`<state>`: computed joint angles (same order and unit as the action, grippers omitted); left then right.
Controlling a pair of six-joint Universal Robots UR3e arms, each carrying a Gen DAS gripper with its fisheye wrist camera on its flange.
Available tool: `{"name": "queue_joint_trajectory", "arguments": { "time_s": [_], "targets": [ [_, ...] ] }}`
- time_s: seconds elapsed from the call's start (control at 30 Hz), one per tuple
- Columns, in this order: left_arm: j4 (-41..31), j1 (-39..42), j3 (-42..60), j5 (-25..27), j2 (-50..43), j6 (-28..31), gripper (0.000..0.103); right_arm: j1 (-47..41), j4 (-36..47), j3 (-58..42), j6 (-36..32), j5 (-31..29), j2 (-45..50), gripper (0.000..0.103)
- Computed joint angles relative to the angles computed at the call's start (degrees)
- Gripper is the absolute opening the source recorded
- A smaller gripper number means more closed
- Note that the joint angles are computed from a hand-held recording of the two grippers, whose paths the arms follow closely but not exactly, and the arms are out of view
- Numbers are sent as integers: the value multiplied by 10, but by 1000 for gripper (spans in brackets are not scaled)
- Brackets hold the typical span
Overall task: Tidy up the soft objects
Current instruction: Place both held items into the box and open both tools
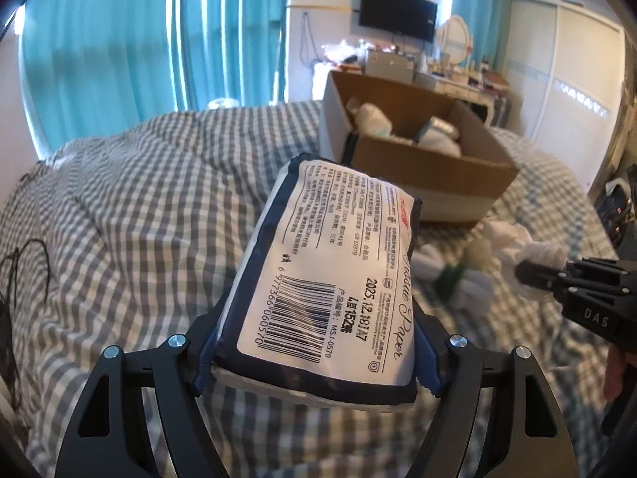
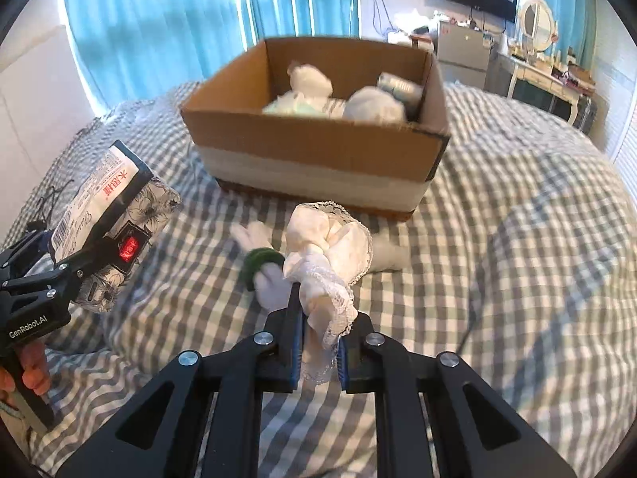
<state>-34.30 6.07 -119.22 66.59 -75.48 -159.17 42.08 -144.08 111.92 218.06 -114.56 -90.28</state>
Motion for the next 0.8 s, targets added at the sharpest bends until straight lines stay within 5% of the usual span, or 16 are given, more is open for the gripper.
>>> {"name": "queue_joint_trajectory", "arguments": {
  "time_s": [0.4, 0.6, 0.8],
  "targets": [
    [-116, -11, 103, -66, 66, -33, 75, 43, 105, -110, -14, -91, -73, 13],
    [-105, -47, 206, -61, 3, -81, 75, 15, 134, -193, -70, -93, -68, 12],
    [-88, -112, 354, -3, -125, -123, 75, -51, 127, -275, -155, -54, -40, 13]
  ]
}}
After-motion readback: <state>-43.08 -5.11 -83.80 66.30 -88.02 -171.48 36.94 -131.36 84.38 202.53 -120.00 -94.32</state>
